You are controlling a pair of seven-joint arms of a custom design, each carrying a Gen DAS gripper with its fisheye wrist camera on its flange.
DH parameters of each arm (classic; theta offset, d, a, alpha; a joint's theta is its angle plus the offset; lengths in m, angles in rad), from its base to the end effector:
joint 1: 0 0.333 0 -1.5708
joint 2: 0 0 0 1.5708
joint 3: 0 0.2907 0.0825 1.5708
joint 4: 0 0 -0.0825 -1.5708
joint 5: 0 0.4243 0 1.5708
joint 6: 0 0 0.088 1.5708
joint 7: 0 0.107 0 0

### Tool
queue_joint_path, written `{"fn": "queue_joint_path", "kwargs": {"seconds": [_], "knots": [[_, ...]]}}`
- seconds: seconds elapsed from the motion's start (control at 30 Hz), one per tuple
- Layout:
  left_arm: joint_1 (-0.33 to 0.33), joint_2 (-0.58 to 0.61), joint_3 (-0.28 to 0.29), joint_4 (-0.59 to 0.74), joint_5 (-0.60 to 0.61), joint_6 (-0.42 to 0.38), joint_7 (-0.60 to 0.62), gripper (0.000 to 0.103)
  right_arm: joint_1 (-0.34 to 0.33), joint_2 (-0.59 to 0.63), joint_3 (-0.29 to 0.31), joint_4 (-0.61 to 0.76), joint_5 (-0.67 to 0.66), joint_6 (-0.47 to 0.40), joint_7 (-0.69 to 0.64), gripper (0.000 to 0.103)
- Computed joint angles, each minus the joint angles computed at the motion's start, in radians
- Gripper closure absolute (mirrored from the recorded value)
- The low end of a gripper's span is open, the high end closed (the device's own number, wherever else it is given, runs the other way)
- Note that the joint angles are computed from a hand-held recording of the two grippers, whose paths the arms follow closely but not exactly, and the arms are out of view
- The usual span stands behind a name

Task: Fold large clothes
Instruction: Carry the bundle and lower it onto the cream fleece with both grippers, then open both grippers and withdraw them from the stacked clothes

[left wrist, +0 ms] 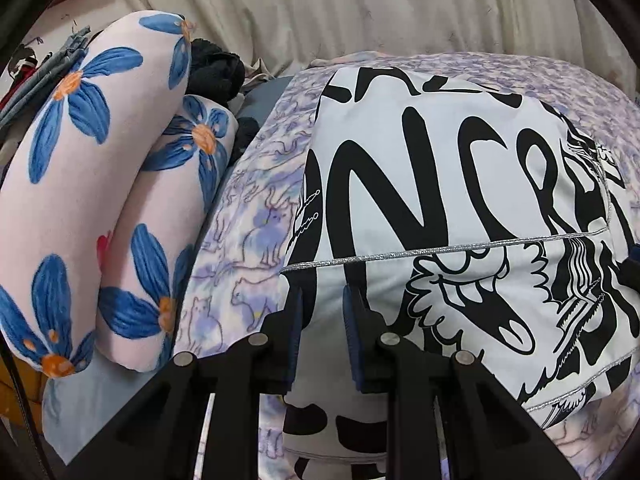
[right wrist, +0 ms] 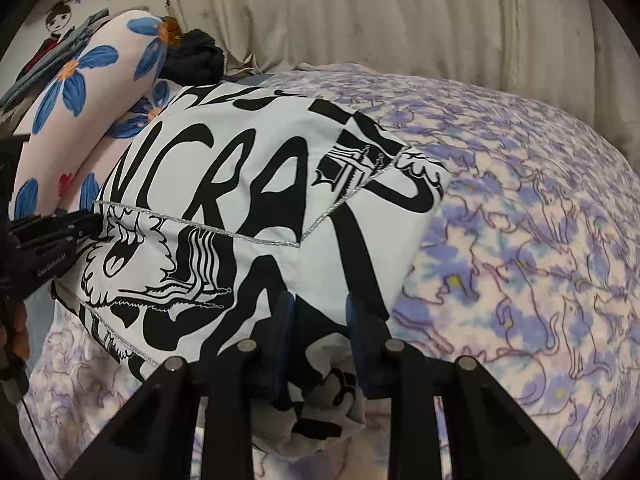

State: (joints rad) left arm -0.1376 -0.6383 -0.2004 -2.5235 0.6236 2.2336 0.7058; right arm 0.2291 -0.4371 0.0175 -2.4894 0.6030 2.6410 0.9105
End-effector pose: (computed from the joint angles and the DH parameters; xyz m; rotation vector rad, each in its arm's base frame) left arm 0.4244 -0.1326 0.4944 -1.8972 1.4998 -0.2143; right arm 0.4849 0.1071 0.4638 -2.0878 1.2953 -0.3112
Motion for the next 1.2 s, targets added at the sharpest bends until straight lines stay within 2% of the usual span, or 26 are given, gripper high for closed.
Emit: {"fn": "queue_joint_path", "kwargs": {"seconds": [0.1, 0.27, 0.3, 0.33, 0.4, 0.47, 0.57, 0.73, 0.93, 1.2], "knots": [[-0.003, -0.027, -0.006, -0.007, -0.014, -0.005, -0.036, 0.084, -0.027, -0.031, 0.016, -0.013, -0.039, -0.013, 0.050, 0.077], [-0.043, -0.115, -0.003, -0.040, -0.068, -0.046, -0.042, 0.068, -0.060, -0.133, -0.006, -0.034, -0.074, -0.133, 0.089, 0.075], [-0.054, -0.136, -0.007, -0.043, -0.080, -0.067, -0.044, 0.055, -0.069, -0.157, -0.006, -0.039, -0.086, -0.155, 0.096, 0.075], [-0.066, -0.159, -0.007, -0.047, -0.093, -0.085, -0.045, 0.036, -0.077, -0.184, -0.011, -0.044, -0.094, -0.182, 0.099, 0.075], [-0.086, -0.206, -0.020, -0.056, -0.108, -0.115, -0.060, 0.026, -0.094, -0.257, -0.026, -0.062, -0.105, -0.246, 0.100, 0.075], [-0.129, -0.260, -0.032, -0.058, -0.130, -0.153, -0.055, 0.026, -0.117, -0.347, -0.038, -0.085, -0.120, -0.304, 0.095, 0.074], [-0.178, -0.291, -0.058, -0.031, -0.155, -0.227, -0.048, 0.025, -0.152, -0.462, -0.057, -0.108, -0.135, -0.379, 0.079, 0.066], [-0.265, -0.326, -0.110, 0.045, -0.207, -0.349, -0.098, 0.019, -0.235, -0.631, -0.095, -0.115, -0.170, -0.516, 0.042, 0.060], [-0.366, -0.331, -0.180, 0.144, -0.244, -0.436, -0.176, 0.019, -0.344, -0.722, -0.163, -0.062, -0.207, -0.722, 0.000, 0.060], [-0.473, -0.250, -0.298, 0.274, -0.263, -0.512, -0.309, 0.017, -0.495, -0.807, -0.264, -0.024, -0.226, -0.901, -0.116, 0.060]]}}
